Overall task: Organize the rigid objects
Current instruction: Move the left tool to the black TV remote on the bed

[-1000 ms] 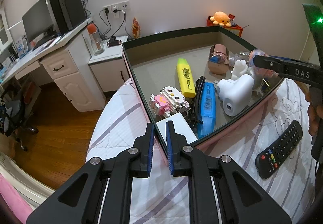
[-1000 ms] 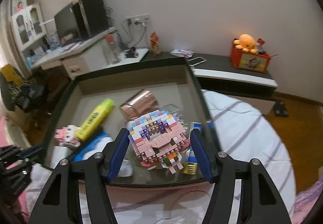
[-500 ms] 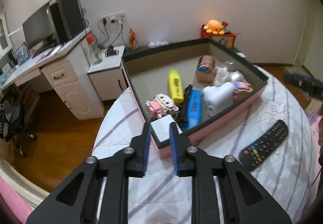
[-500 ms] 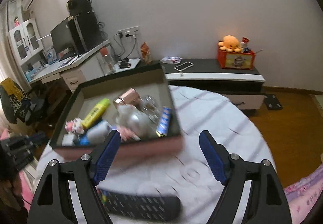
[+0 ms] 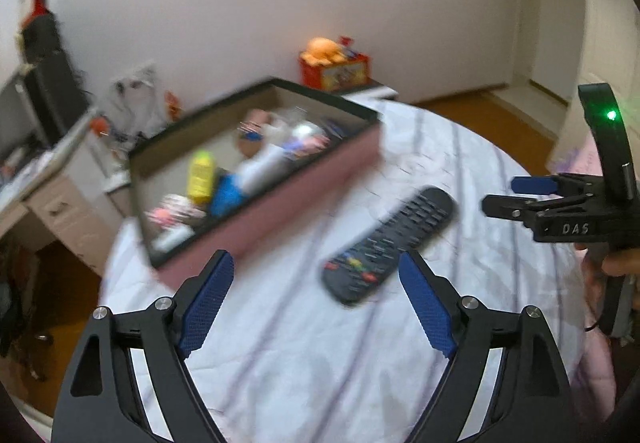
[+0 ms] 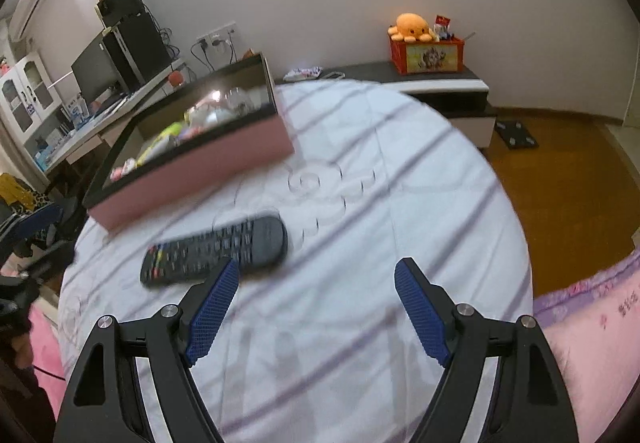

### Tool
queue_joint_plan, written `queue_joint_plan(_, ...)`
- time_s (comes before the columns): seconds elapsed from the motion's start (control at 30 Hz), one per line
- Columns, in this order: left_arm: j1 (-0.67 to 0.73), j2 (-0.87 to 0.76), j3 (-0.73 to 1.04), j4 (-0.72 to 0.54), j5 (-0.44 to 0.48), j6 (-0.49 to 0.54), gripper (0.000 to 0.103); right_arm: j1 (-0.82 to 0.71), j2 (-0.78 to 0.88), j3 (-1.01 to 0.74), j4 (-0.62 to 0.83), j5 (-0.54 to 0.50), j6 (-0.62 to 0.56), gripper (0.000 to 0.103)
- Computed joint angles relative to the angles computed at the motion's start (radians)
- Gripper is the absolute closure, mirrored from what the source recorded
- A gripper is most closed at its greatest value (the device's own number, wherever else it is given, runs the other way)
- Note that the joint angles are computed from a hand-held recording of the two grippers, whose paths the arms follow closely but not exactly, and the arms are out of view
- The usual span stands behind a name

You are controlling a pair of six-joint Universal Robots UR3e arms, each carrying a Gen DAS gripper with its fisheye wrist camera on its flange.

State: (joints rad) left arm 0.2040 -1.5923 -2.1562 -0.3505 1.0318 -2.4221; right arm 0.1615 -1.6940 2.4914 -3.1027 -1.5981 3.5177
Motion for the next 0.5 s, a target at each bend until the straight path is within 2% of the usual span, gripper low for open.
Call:
queue_joint_plan(0.07,-0.028,-0.044,0.018,-0.018,-0.004,-0.009,0.017,0.025,0.000,0.029,-0.018,-0.027,0.022,0.021)
queue_joint_plan(0.13,-0.072,-0.097,0.036,0.013,0.045,-0.037,0.017,0.055,0.020,0.040,-0.042,-0.060,0.028,0.021)
queue_joint_plan(0.23,-0.137,-0.198,0.111,-0.003,0.121,-0.067,0.016,0.111,0.068,0.016,-0.035,-0.157,0.052,0.021)
queue_joint_plan(0.4,-0.195,-0.293,0.193,-0.012,0.182,-0.071,0.016,0.078,0.082,0.052,-0.090,-0.114,0.054,0.021)
queue_joint_plan(0.5,-0.237,-0.352,0.250,-0.024,0.228,-0.068,0.008,0.075,0.097,0.049,-0.102,-0.111,0.051,0.021)
